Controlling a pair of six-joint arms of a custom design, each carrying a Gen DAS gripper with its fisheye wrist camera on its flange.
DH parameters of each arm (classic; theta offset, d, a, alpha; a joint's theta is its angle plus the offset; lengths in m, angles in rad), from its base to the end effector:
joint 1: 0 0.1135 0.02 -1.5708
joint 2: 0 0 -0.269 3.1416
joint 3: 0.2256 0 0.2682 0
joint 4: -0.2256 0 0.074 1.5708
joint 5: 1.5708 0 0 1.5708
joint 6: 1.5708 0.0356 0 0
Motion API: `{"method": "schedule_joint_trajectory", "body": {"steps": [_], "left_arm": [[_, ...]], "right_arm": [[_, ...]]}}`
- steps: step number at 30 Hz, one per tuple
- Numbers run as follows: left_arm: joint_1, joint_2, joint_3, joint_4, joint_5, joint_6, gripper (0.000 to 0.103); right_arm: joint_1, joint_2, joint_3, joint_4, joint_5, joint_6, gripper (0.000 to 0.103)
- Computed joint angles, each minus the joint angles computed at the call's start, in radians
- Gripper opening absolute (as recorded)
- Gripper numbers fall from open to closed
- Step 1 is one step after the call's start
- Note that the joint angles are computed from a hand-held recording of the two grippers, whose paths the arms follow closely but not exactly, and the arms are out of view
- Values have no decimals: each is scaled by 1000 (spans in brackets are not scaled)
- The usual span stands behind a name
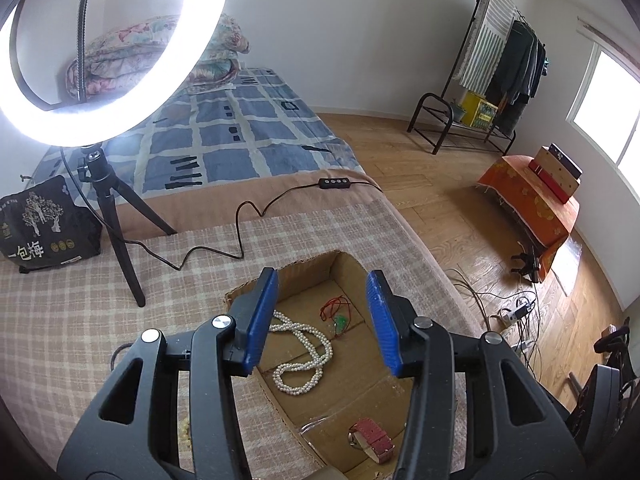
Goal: Organize jewelry
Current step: 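Open the left gripper releasing the bracelet into the box while the right drops the earring, then withdraw both grippers from the box toward the remaining jewelry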
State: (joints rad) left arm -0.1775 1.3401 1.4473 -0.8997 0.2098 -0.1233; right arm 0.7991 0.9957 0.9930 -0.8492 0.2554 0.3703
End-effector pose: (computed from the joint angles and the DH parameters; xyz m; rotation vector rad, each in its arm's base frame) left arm 0.2825 -0.0582 0.3855 0.1668 2.3700 -0.3929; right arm 0.1506 0.1419 0.3169 -0.3970 2.3670 0.2405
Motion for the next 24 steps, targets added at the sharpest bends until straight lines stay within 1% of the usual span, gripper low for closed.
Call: {"method": "schedule_joint_trajectory", "body": {"steps": [5, 9, 16, 20, 24], "left_arm": [[23, -24, -4, -17, 8, 14, 47], [53, -53, -4, -47, 20, 46, 47], [171, -103, 9, -129, 108, 135, 47], [278, -133, 9, -180, 166, 221, 47], [415, -158, -10, -234, 239, 329, 47]], "right_arm": [[35, 3, 16, -15, 30, 19, 95], [61, -3, 30, -28, 53, 41, 95], [156, 1, 67, -50, 107, 94, 95], [230, 11, 90, -58, 136, 130, 95], [321, 22, 103, -50, 156, 165, 95]]}}
